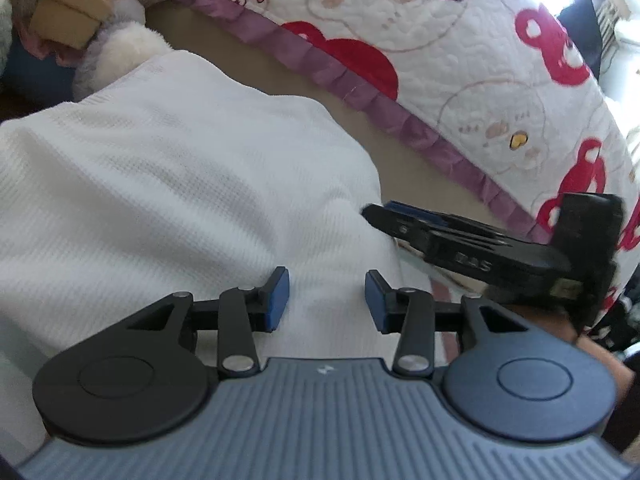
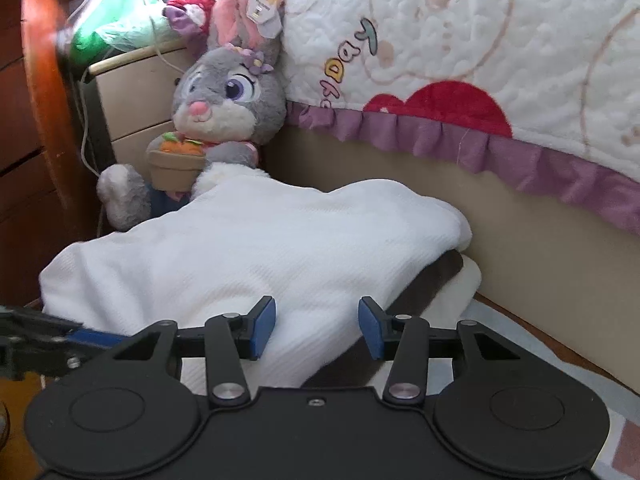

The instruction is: Fold clothes

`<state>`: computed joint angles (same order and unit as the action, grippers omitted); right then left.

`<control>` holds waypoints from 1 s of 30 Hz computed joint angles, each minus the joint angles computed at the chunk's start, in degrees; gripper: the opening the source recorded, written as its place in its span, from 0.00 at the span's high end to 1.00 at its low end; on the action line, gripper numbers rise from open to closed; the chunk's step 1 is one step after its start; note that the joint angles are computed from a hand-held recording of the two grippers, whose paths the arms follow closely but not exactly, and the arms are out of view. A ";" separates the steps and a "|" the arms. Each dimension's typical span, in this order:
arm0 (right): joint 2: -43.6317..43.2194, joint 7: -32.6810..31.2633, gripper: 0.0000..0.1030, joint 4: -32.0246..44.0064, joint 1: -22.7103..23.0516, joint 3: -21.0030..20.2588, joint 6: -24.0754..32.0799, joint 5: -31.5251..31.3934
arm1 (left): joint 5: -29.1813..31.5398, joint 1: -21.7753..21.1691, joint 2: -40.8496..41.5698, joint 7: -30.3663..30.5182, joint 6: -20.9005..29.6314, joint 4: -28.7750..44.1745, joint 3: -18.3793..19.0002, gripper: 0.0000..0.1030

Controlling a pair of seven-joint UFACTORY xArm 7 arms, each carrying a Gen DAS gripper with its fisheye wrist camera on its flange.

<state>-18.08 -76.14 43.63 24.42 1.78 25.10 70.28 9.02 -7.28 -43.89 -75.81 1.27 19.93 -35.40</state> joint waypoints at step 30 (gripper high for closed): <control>-46.26 41.64 0.41 -19.39 -10.80 -13.32 31.18 -38.34 | 17.26 -9.81 26.59 -17.93 75.20 45.95 -19.48 0.12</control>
